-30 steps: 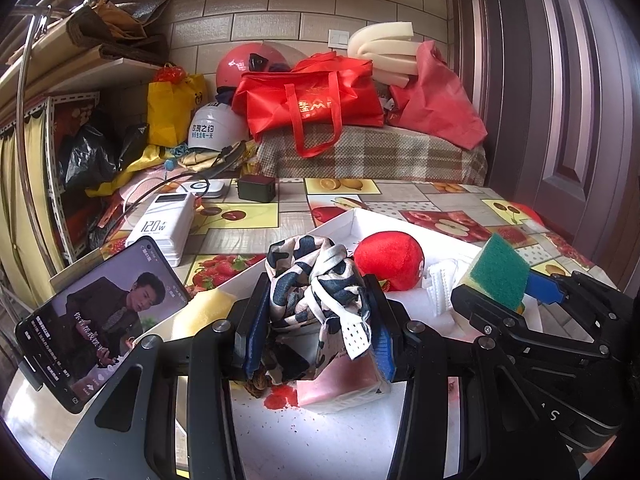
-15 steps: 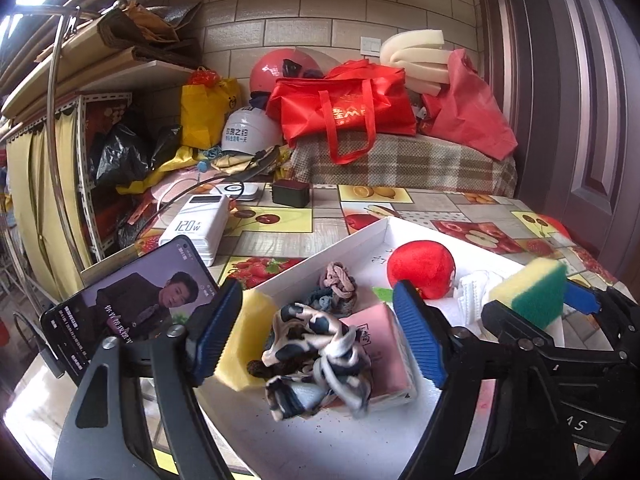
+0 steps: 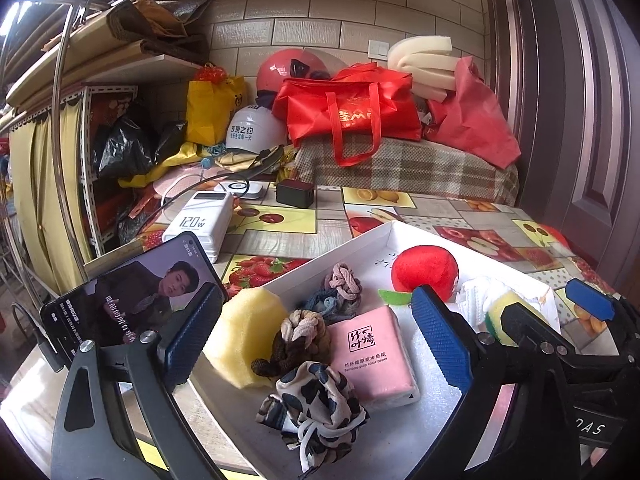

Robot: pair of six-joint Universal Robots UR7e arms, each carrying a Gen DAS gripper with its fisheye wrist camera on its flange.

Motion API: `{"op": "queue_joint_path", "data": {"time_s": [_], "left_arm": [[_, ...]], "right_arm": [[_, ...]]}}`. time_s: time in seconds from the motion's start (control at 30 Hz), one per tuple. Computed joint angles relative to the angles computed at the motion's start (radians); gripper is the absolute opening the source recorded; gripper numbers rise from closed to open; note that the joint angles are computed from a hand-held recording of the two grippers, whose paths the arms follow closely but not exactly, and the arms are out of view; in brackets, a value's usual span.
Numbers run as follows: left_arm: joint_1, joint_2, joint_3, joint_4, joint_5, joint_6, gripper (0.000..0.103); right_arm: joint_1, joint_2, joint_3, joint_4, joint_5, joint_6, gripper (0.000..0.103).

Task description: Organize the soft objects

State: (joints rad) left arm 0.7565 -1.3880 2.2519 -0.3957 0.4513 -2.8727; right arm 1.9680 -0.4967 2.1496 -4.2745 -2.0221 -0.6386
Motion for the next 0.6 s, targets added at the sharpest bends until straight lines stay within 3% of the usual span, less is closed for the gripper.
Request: {"op": "queue_joint_path", "data": {"time_s": [0.2,0.53,0.6], "left_arm": [[-0.040,-0.017,0.051,-0.134,-0.041,0.119,0.096],[-0.099,-0.004,0.073,-0.119,-0.097,0.096,0.097],[-0.113,0.003,0.074,-0.108,-0.118,0.076,0.103]], "right_arm": [[-0.008,0.006,0.020,-0.074,0.046,-0.018,0.103],[-0.006,-0.004,0.055,-0.096,0.038,-0.021,0.103],[-0.005,-0.007,0.068,-0.103,0.032,-0.024,0.103]]}}
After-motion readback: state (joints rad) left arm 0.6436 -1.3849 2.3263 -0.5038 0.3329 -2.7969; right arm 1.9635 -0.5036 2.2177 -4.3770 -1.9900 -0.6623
